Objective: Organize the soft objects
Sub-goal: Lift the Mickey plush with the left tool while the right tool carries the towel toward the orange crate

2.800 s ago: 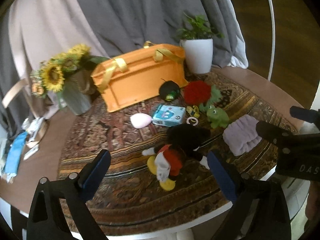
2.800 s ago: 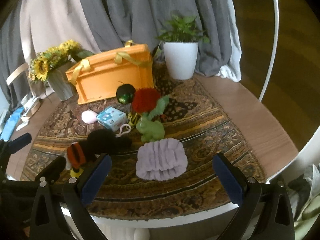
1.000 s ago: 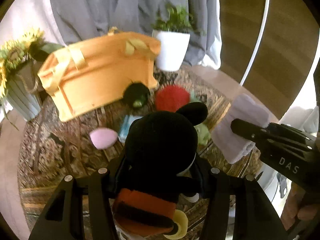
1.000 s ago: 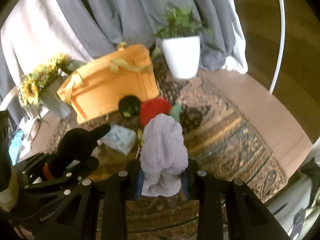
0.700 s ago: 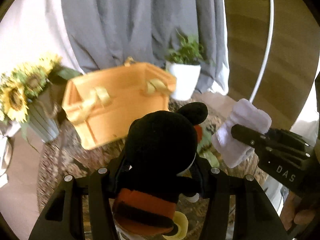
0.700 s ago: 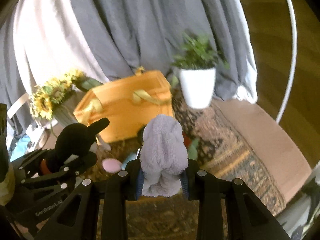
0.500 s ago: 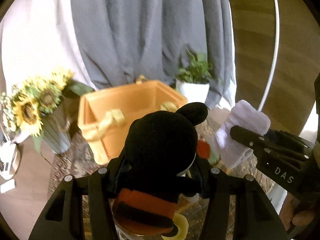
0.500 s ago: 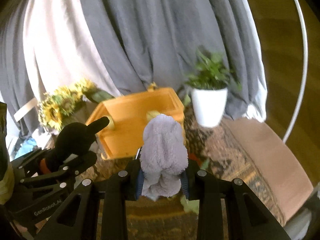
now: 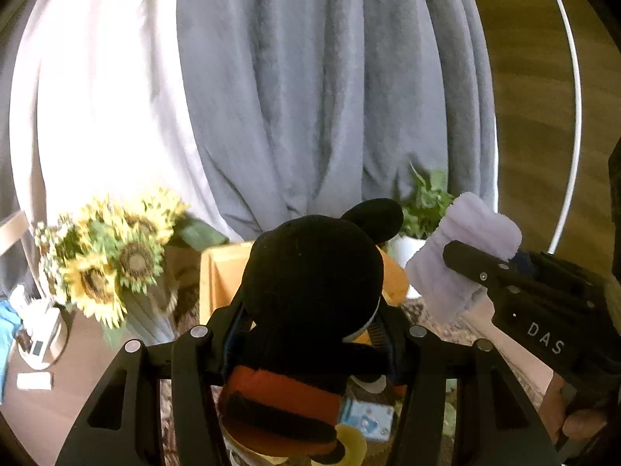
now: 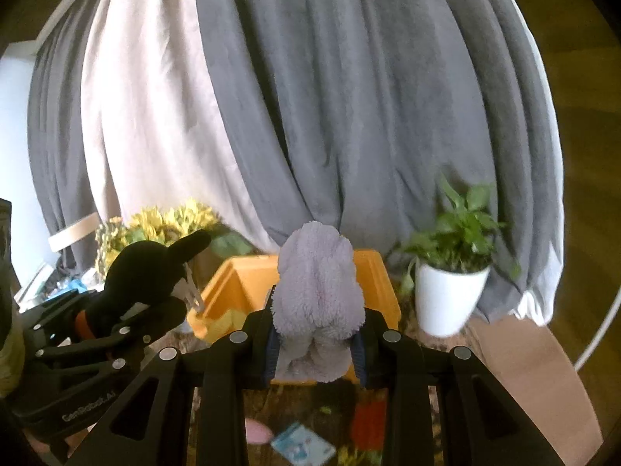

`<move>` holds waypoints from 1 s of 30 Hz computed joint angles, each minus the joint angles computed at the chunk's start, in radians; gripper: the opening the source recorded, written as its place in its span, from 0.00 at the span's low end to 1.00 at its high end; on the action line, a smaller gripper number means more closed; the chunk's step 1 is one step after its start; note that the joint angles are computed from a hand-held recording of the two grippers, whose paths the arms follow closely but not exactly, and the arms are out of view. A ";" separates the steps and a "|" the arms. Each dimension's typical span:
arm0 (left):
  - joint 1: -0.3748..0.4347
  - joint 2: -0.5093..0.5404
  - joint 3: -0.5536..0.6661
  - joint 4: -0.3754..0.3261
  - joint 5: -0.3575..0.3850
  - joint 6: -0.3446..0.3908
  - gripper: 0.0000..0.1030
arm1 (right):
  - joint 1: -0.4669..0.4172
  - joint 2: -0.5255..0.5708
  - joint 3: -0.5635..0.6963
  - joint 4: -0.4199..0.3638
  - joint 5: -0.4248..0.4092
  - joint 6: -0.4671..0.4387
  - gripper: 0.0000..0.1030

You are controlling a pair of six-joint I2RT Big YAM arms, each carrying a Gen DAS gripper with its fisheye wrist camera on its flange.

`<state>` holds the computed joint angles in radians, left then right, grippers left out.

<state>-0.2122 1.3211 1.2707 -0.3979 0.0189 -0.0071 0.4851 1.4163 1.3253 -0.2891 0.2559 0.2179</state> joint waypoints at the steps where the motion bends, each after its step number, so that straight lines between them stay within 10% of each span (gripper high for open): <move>1: 0.002 0.007 0.007 0.005 -0.002 0.003 0.53 | -0.005 0.010 0.013 0.007 -0.008 -0.009 0.30; 16: 0.055 0.222 0.239 -0.005 0.021 0.075 0.53 | -0.060 0.248 0.293 -0.051 -0.067 -0.048 0.30; 30: 0.079 0.506 0.525 -0.180 0.083 0.114 0.54 | -0.114 0.488 0.562 -0.264 -0.123 -0.025 0.31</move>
